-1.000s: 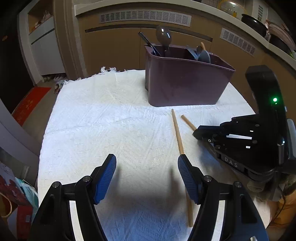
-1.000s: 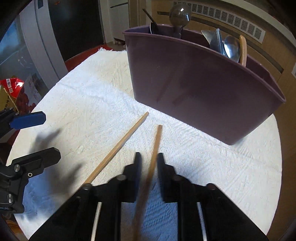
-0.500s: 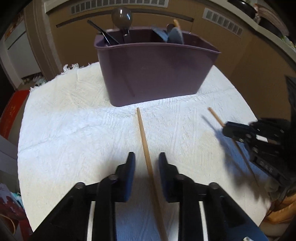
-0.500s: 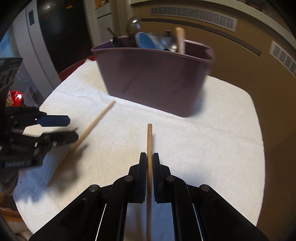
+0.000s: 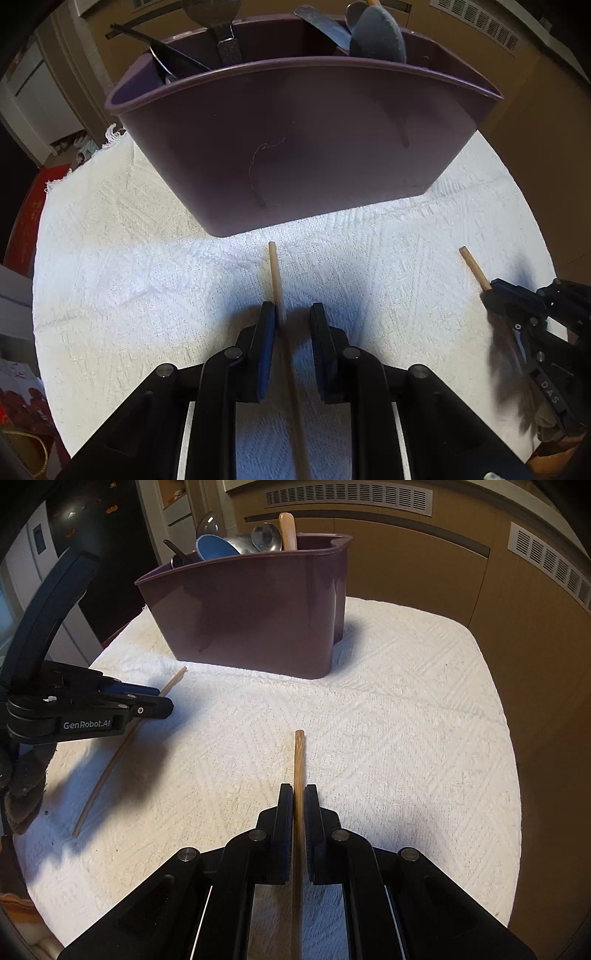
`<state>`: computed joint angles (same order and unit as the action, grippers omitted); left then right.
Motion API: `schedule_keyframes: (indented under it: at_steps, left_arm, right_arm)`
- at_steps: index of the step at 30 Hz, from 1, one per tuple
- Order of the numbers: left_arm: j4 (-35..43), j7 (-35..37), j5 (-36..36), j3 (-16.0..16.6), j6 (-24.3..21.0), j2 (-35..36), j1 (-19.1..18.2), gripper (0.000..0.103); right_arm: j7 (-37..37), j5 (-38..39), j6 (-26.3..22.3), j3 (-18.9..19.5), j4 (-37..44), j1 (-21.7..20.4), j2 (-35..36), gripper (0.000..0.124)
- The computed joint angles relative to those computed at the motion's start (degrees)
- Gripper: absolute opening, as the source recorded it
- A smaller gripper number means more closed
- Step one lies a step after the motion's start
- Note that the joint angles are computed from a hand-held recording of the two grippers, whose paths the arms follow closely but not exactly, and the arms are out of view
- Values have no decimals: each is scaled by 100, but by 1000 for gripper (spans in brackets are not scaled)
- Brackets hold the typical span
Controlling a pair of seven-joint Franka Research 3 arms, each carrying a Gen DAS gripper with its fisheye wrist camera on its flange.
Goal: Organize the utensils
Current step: 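Close the right tool on one chopstick while the left tool grasps the other chopstick, then lift the chopstick with the left tool while the right tool lifts its chopstick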
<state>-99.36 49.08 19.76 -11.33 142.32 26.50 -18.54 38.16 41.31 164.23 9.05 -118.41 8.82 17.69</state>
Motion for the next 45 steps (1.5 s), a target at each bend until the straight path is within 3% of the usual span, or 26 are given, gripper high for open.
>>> schedule_keyframes:
  at_steps: [4, 6, 11, 16, 23, 26, 31, 39, 42, 45]
  left_arm:
    - [11, 69, -72, -5, 115, 35, 43, 16]
    - [-189, -131, 184, 120, 298, -83, -57, 9]
    - [-967, -628, 520, 159, 1014, -526, -71, 4]
    - [-1761, -1654, 1638, 403, 1463, -1200, -356, 4]
    - [-2590, -2496, 2210, 225, 1986, -2066, -35, 4]
    - [-2664, -2797, 2507, 138, 1999, -2226, 66, 4]
    - [-2851, -3458, 3144, -59, 1993, -2603, 171, 4]
    - [-3050, -4464, 4441, -505, 1886, -3356, 389, 4]
    - [-3032, -3902, 3930, -505, 1812, -3294, 360, 4]
    - [-2994, -2446, 2244, -365, 1794, -2879, 225, 5]
  right_arm:
    - [226, -121, -58, -76, 121, 43, 55, 7]
    - [300, -152, -76, -84, 143, 34, 57, 8]
    - [740, -531, -155, -221, 248, 128, 121, 8]
    - [1048, -914, -209, -275, 441, 197, 249, 12]
    - [1598, -1693, -93, -491, 424, 463, 253, 10]
    - [1426, -1656, -159, -315, 273, 325, 113, 6]
    - [284, -484, -153, 218, -258, -68, -523, 6]
    - [-1519, 1555, -256, 114, -999, 197, -1802, 6]
    - [-1682, 1687, -180, -70, -1090, 425, -1959, 6]
    - [-1470, 1481, 20, -242, -1185, 642, -1915, 6]
